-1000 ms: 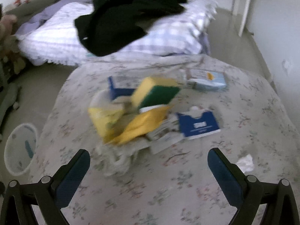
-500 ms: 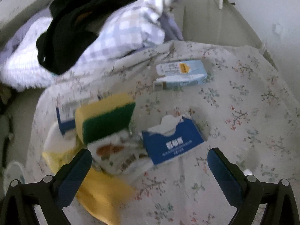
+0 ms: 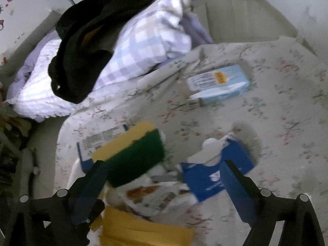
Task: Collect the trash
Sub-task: 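Grasp the yellow wrapper with the left tool while the right tool grasps the green sponge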
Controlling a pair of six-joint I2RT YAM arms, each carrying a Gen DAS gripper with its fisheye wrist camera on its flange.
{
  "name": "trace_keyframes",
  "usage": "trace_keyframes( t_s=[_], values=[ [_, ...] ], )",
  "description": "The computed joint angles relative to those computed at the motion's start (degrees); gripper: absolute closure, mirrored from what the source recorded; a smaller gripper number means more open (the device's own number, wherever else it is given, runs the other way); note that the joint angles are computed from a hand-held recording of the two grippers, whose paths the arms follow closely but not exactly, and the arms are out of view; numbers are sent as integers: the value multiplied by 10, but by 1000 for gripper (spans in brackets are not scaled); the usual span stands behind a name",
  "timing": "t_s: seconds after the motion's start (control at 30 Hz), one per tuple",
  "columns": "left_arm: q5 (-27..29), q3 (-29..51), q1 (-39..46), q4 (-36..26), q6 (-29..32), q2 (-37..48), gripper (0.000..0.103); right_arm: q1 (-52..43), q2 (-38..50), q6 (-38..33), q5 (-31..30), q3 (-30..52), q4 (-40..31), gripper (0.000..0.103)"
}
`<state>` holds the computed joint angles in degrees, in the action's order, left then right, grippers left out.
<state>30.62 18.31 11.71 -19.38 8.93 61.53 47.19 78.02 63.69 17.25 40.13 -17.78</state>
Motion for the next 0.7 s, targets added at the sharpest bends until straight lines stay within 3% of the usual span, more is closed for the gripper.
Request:
trace_keyframes(
  t_s=[0.17,0.37,0.47,0.53,0.7],
  values=[
    [30,16,77,-73,75,-9,49,19,50,11,5,27,40,14],
    [61,44,198,-170,194,8,49,27,146,2,20,72,88,24],
    [67,58,254,-216,257,8,49,17,194,-13,16,89,107,36],
    [69,69,289,-244,297,12,49,9,217,-30,8,93,121,56],
    [78,107,388,-318,412,33,49,-2,198,-59,-2,63,155,87]
  ],
)
